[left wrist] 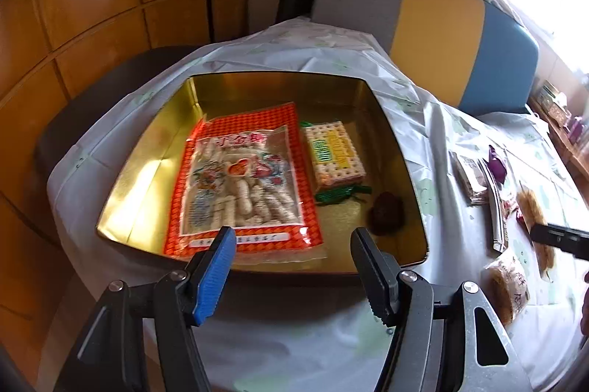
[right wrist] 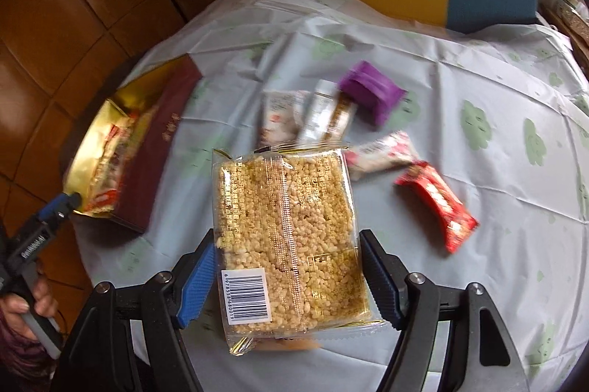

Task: Organize snacks
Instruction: 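Grasp the puffed-rice bar bag with the right tool, then lower the puffed-rice bag into the tin box and open the right tool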

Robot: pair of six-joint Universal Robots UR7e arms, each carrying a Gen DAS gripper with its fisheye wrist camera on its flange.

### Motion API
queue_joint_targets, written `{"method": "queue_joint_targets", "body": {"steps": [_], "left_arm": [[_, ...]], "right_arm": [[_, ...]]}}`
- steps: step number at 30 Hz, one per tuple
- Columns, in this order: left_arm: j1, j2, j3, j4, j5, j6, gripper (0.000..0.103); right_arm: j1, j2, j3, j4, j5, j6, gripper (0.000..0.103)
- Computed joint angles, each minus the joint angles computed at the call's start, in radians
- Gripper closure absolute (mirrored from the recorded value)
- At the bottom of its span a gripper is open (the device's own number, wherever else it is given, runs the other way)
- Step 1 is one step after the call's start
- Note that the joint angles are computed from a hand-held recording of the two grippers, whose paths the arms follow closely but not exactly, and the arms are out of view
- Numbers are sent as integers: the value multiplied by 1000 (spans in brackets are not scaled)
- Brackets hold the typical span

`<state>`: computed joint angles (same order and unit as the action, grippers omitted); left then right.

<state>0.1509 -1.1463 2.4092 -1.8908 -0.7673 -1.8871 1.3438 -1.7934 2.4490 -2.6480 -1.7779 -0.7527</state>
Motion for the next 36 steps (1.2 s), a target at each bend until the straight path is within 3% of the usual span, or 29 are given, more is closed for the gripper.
{"method": "queue_joint_targets", "body": {"steps": [11,20,27,36], "left_arm": [[-32,-72,36,103,-38,-114,38],[-39,-168,79,191,-60,-241,38],[-34,-183,97,187,-72,-252,38],[-50,-161,90,167,-58,-212,37]], "right_arm": [[270,214,-20,-57,28,143,28],[402,406,-67,-121,45,223,28],[416,509,-70,-152,2,242,26],[377,431,-19,-184,26,198,26]]}}
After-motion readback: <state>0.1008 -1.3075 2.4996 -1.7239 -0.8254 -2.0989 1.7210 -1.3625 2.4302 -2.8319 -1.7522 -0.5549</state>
